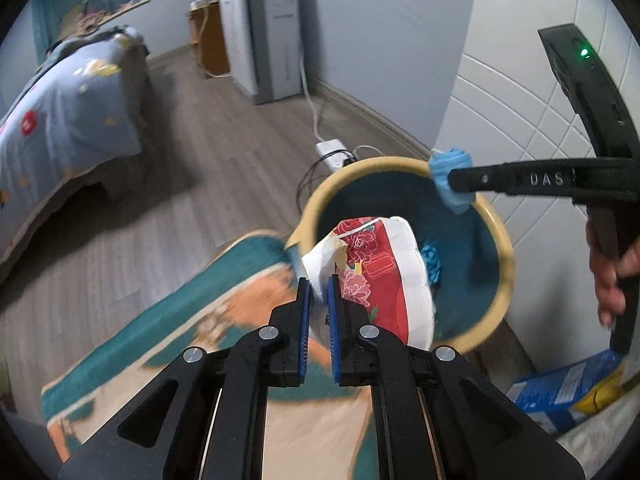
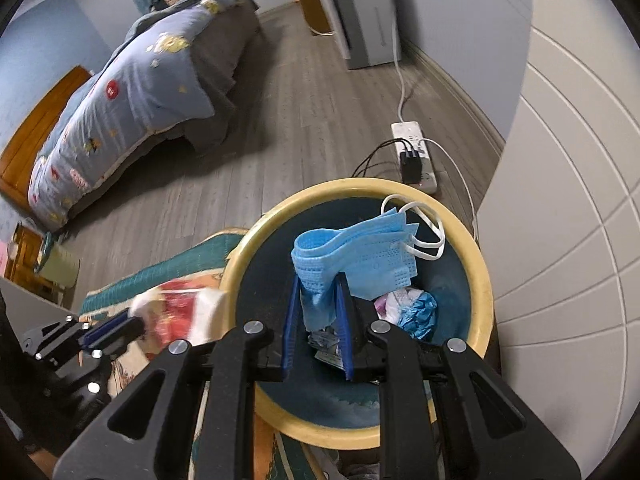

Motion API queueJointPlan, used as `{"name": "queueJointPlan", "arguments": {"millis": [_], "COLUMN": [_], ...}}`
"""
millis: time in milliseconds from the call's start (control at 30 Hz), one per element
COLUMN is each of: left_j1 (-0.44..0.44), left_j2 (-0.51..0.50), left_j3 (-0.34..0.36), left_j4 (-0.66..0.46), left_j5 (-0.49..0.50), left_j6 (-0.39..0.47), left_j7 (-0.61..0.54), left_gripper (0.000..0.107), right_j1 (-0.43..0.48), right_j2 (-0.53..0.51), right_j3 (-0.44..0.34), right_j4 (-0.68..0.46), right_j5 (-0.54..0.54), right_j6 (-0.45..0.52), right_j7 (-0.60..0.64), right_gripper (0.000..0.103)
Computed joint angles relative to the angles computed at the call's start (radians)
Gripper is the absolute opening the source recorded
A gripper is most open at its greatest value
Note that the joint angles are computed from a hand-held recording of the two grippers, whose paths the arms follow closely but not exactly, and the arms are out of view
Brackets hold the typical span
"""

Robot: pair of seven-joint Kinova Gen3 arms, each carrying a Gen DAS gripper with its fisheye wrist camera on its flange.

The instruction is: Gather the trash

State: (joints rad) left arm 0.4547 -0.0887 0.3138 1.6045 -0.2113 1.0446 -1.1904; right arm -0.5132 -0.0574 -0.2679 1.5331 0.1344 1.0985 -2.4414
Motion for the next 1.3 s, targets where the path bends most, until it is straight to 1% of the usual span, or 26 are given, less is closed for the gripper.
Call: {"name": "queueJointPlan", "arguments": {"millis": [33, 67, 100, 133, 167, 233, 267, 300, 333, 367, 400, 433, 467, 533, 633, 700, 800, 933, 1000, 1167, 1233, 1300], "left_j1": [0.017, 0.015, 0.018, 0.038, 0.039, 0.059, 0.053, 0.055, 0.055, 0.054, 0.054, 0.054, 0.053, 0.049, 0.039, 0.029, 0.012, -0.027, -0.038, -0.094, -0.124, -0.152], "left_j2": [0.016, 0.031, 0.046, 0.061, 0.075, 0.066, 0.058, 0.049, 0.041, 0.031, 0.022, 0.012, 0.002, -0.030, -0.072, -0.088, -0.133, -0.171, -0.188, -0.243, -0.267, -0.293], "left_j3": [0.000, 0.015, 0.022, 0.015, 0.024, -0.001, -0.001, -0.003, -0.004, -0.002, 0.006, 0.014, 0.020, 0.035, 0.075, 0.102, 0.133, 0.198, 0.205, 0.269, 0.289, 0.304], "left_j4": [-0.009, -0.014, -0.018, -0.022, -0.028, -0.013, -0.004, 0.006, 0.011, 0.019, 0.025, 0.026, 0.030, 0.032, 0.015, -0.009, -0.035, -0.066, -0.079, -0.084, -0.080, -0.062], "left_j5": [-0.019, -0.038, -0.055, -0.074, -0.091, -0.076, -0.065, -0.061, -0.062, -0.069, -0.088, -0.104, -0.111, -0.118, -0.139, -0.152, -0.142, -0.144, -0.116, -0.112, -0.109, -0.109], "left_j6": [0.003, -0.003, -0.004, 0.002, 0.014, -0.004, -0.009, -0.010, -0.010, -0.010, -0.004, 0.003, 0.006, 0.026, 0.081, 0.127, 0.180, 0.245, 0.263, 0.280, 0.275, 0.249], "left_j7": [0.015, 0.031, 0.045, 0.058, 0.070, 0.066, 0.061, 0.064, 0.067, 0.073, 0.094, 0.110, 0.123, 0.147, 0.184, 0.206, 0.245, 0.297, 0.297, 0.302, 0.305, 0.301], "left_gripper": [0.010, 0.013, 0.016, 0.022, 0.031, 0.035, 0.038, 0.041, 0.053, 0.066, 0.071, 0.077, 0.084, 0.091, 0.096, 0.097, 0.098, 0.098, 0.098, 0.098, 0.098, 0.098], "right_j1": [0.005, 0.009, 0.012, 0.015, 0.018, 0.021, 0.023, 0.024, 0.025, 0.023, 0.020, 0.015, 0.010, -0.005, -0.034, -0.053, -0.067, -0.072, -0.071, -0.068, -0.071, -0.079], "right_j2": [-0.005, -0.007, -0.009, -0.012, -0.012, -0.011, -0.009, -0.008, -0.007, -0.007, -0.008, -0.008, -0.009, -0.019, -0.037, -0.057, -0.089, -0.131, -0.141, -0.157, -0.148, -0.139], "right_j3": [0.007, 0.009, 0.010, 0.010, 0.009, 0.011, 0.012, 0.012, 0.012, 0.008, 0.002, -0.004, -0.010, -0.027, -0.073, -0.108, -0.145, -0.224, -0.258, -0.339, -0.374, -0.381], "right_j4": [0.011, 0.017, 0.024, 0.032, 0.038, 0.045, 0.047, 0.047, 0.044, 0.039, 0.034, 0.026, 0.013, -0.006, -0.052, -0.074, -0.095, -0.102, -0.107, -0.124, -0.132, -0.132], "right_j5": [-0.009, -0.011, -0.011, -0.008, -0.006, -0.010, -0.013, -0.014, -0.015, -0.006, 0.008, 0.021, 0.029, 0.057, 0.128, 0.176, 0.201, 0.248, 0.265, 0.301, 0.331, 0.347], "right_j6": [-0.010, -0.018, -0.026, -0.034, -0.039, -0.047, -0.046, -0.042, -0.038, -0.031, -0.024, -0.012, 0.006, 0.034, 0.113, 0.166, 0.227, 0.317, 0.352, 0.417, 0.448, 0.461], "right_j7": [0.002, 0.001, -0.002, -0.006, -0.010, -0.007, -0.004, -0.001, 0.001, -0.005, -0.015, -0.022, -0.024, -0.039, -0.091, -0.140, -0.202, -0.281, -0.303, -0.341, -0.359, -0.368], "right_gripper": [0.023, 0.026, 0.033, 0.038, 0.039, 0.042, 0.044, 0.051, 0.059, 0.063, 0.067, 0.071, 0.073, 0.087, 0.098, 0.097, 0.097, 0.097, 0.097, 0.097, 0.097, 0.097]}}
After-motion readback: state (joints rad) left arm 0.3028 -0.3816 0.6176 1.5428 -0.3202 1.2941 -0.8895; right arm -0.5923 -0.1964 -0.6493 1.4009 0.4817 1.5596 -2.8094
